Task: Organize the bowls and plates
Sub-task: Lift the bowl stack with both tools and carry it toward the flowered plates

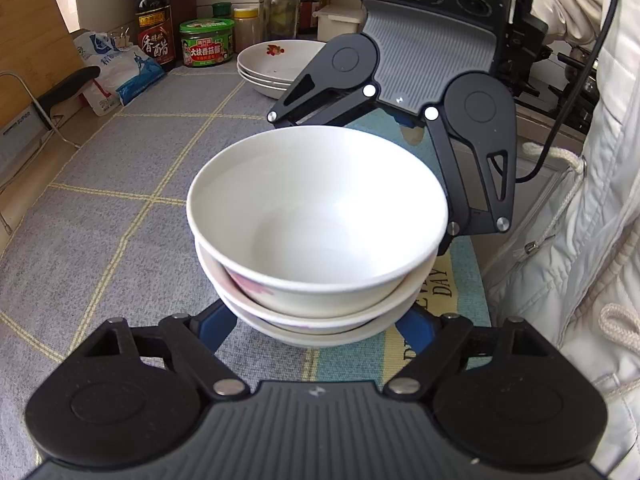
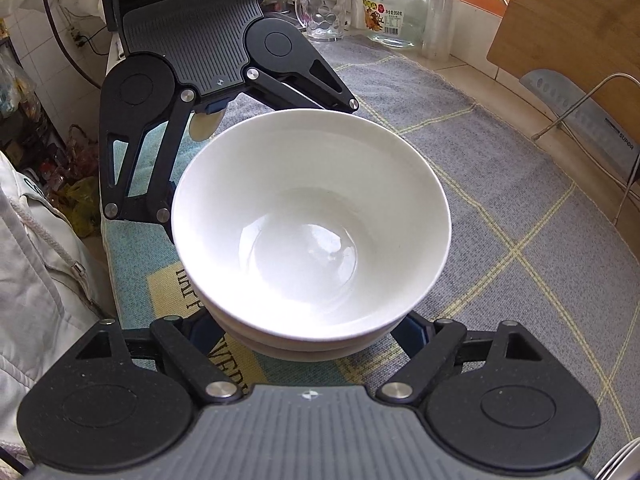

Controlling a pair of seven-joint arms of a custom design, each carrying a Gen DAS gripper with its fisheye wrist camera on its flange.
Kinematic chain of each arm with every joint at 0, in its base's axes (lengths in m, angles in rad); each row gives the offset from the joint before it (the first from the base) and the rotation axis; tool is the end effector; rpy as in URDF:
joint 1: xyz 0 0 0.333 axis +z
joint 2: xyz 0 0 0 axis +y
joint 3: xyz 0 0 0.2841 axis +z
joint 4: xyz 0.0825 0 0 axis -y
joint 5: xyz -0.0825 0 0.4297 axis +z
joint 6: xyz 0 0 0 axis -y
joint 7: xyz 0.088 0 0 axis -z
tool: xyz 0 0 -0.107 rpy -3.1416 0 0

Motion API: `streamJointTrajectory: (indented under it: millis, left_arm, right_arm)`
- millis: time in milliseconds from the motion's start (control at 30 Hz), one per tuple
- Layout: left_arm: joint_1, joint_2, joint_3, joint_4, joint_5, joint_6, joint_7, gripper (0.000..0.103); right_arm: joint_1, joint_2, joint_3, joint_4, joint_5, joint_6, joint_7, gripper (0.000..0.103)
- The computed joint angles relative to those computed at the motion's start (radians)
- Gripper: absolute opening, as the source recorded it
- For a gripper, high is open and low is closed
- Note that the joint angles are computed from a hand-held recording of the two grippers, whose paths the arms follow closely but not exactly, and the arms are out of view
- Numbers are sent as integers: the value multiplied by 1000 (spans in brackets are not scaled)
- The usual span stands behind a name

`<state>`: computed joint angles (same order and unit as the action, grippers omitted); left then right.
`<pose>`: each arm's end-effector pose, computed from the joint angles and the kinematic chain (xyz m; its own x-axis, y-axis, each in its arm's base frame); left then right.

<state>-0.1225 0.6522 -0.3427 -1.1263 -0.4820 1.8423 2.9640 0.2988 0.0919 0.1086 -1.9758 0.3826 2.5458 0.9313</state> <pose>0.7028 -0.3137 0.4361 -0.9893 0.1248 0.0758 0.0507 0.7800 -0.6237 0.6011 0.2529 0.4210 0.7074 -0.7062 -0.0292 -0.6116 -0.5908 -0.5263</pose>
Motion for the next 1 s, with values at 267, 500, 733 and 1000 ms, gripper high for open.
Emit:
streamJointTrajectory:
  millis: [267,500,733,1000]
  left_arm:
    - [0,9,-1,11,2,-7,7,86]
    - [-5,12,0,19,11,-11,7,86]
    - [-10,34,1,53,21,-33,-8,85]
    - [-18,59,2,92,35,-51,-29,85]
  right_arm:
    - [1,4,0,9,-22,-13,18,89]
    - [-2,9,0,17,-11,-22,16,90]
    - [-5,2,-1,15,13,-30,12,93]
    - [-3,-4,-1,6,21,-20,15,92]
